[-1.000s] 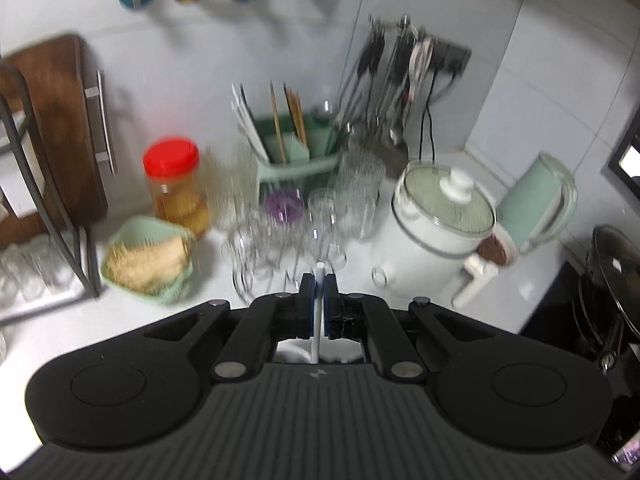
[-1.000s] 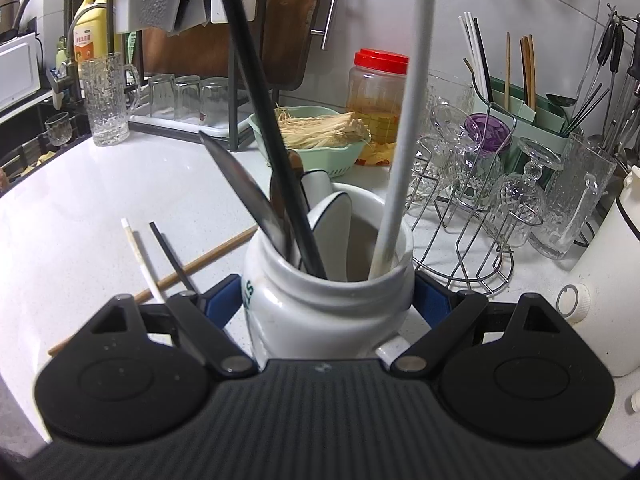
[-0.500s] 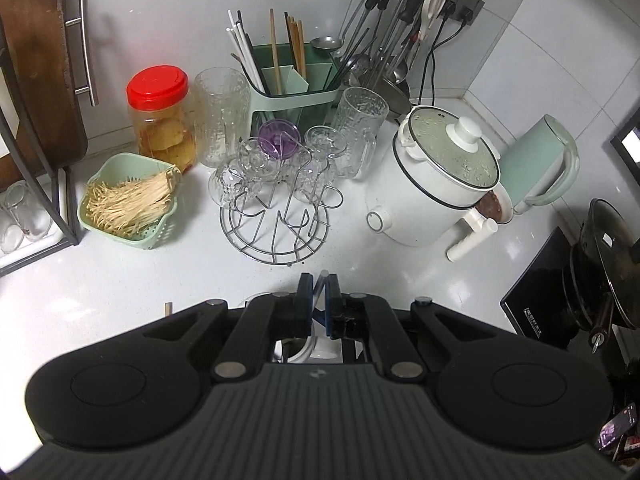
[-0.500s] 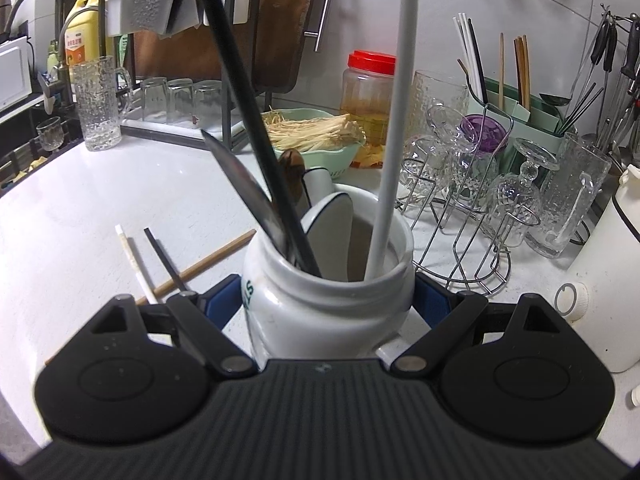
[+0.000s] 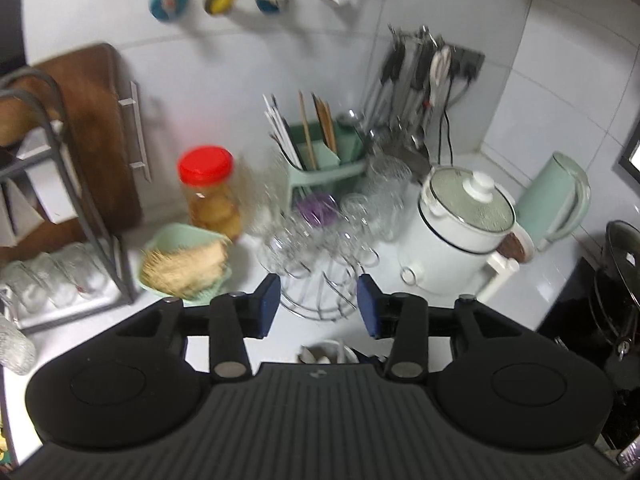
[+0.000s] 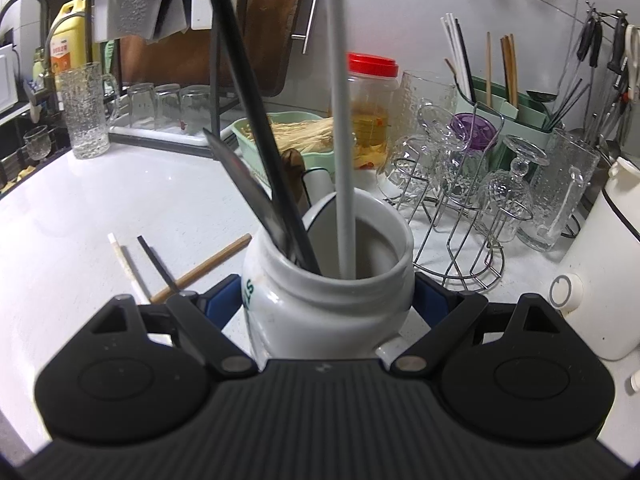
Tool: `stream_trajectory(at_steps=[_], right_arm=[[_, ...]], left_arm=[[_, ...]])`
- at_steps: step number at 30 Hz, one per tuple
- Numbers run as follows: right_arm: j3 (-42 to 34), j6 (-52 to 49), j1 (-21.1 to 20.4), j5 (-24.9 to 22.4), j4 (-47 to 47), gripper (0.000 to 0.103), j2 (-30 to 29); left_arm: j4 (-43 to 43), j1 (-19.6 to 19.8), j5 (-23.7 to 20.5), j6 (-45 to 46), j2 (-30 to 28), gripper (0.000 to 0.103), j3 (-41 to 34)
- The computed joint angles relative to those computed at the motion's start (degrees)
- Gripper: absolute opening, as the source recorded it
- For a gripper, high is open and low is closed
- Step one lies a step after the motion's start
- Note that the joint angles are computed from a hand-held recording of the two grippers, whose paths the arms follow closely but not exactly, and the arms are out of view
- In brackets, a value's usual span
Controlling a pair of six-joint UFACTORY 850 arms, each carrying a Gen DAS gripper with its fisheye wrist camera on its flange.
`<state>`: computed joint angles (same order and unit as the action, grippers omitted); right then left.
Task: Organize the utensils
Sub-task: 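Open the left gripper to release the white chopstick in the mug, then move the open left gripper down to the other white chopstick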
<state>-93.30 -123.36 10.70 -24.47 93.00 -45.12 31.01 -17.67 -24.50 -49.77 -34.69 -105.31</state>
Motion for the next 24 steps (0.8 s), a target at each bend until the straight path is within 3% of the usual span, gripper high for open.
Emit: stream_trajectory(at_steps=[2, 7, 11, 16, 24], right_arm=[[-0.09, 0.50, 0.09, 0.31, -0.14, 0.092, 0.01], [1.03, -2.24, 0.45, 1.34, 3.75, 0.092, 0.53], [1.03, -2.11, 0.44, 1.38, 3.95, 0.092, 0.53], [1.13, -2.22, 0.72, 2.03, 4.85, 0.092, 0.58], [-0.16, 5.05, 0.67, 2.04, 0.53, 0.091, 0.23]], left_arm=[[6.34, -0.05, 1.31, -6.42, 2.15, 0.058, 3.18], [18.44, -0.20, 1.35, -17.89, 6.04, 0.064, 9.28], [25.09, 0.04, 1.04, -26.38, 8.48, 0.082, 13.92], [26.91, 1.20, 3.19, -31.66, 10.86, 0.087, 19.25], [33.90, 1.87, 1.85, -43.73, 13.87, 0.087, 26.94]])
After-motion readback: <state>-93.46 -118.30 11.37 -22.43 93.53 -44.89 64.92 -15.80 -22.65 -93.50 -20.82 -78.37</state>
